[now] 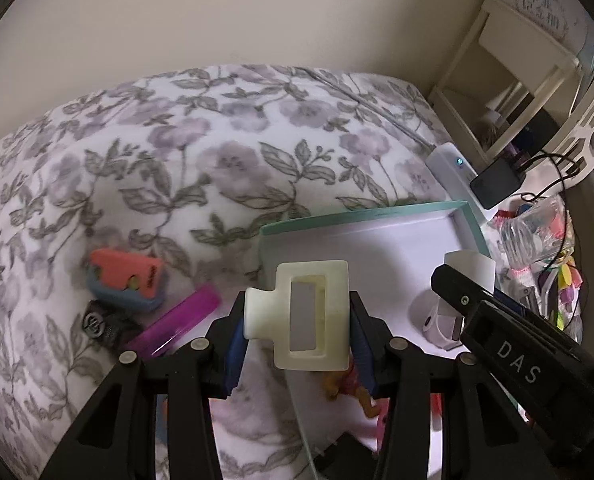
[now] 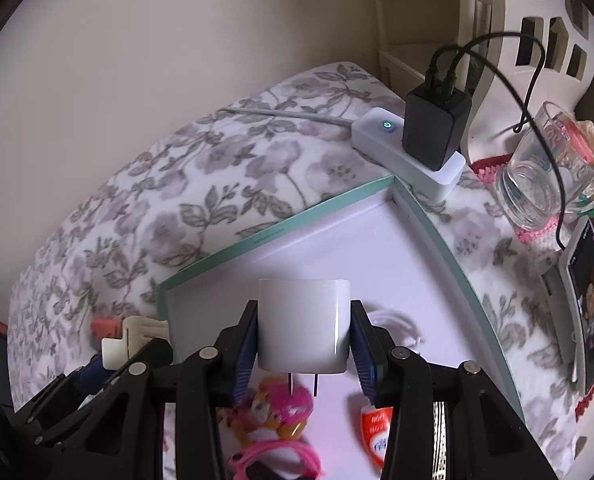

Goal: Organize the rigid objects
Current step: 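Carry the white plug into the tray with the right gripper while the left gripper carries the clip, then open the right gripper to release the plug while the left gripper releases the clip in the tray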

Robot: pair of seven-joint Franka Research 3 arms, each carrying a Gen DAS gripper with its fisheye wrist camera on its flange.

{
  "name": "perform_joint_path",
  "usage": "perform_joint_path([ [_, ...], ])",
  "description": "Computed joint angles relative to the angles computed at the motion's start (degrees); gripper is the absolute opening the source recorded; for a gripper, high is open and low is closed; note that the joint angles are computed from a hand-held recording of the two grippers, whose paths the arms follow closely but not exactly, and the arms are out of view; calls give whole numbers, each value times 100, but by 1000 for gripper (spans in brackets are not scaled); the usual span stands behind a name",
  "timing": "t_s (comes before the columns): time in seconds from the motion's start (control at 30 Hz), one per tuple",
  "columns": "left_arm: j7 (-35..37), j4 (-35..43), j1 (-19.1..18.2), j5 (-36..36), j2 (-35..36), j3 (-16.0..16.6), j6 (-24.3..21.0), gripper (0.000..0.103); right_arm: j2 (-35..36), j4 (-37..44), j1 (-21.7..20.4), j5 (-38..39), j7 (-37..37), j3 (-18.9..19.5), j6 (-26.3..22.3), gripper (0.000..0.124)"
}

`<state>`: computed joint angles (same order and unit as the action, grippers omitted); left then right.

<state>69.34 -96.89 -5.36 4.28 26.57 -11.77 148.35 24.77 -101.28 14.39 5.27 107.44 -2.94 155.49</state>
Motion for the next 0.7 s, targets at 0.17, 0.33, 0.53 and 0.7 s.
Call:
perform_joint_path([
  [0.17,-15,372,-60,58,304,18,-104,48,280,308,-13,7,104,-42,-143,46],
  [0.33,16,551,-55,72,486,6,-29,48,483,540,37,-157,161,-126,-307,46],
  [0.53,191,568,62,-163,565,-134,19,48,545,606,-9,-134,143,-100,-375,46],
  [0.7,266,501,84,-262,533,-171,18,48,519,602,-27,-121,115,-91,-360,49],
])
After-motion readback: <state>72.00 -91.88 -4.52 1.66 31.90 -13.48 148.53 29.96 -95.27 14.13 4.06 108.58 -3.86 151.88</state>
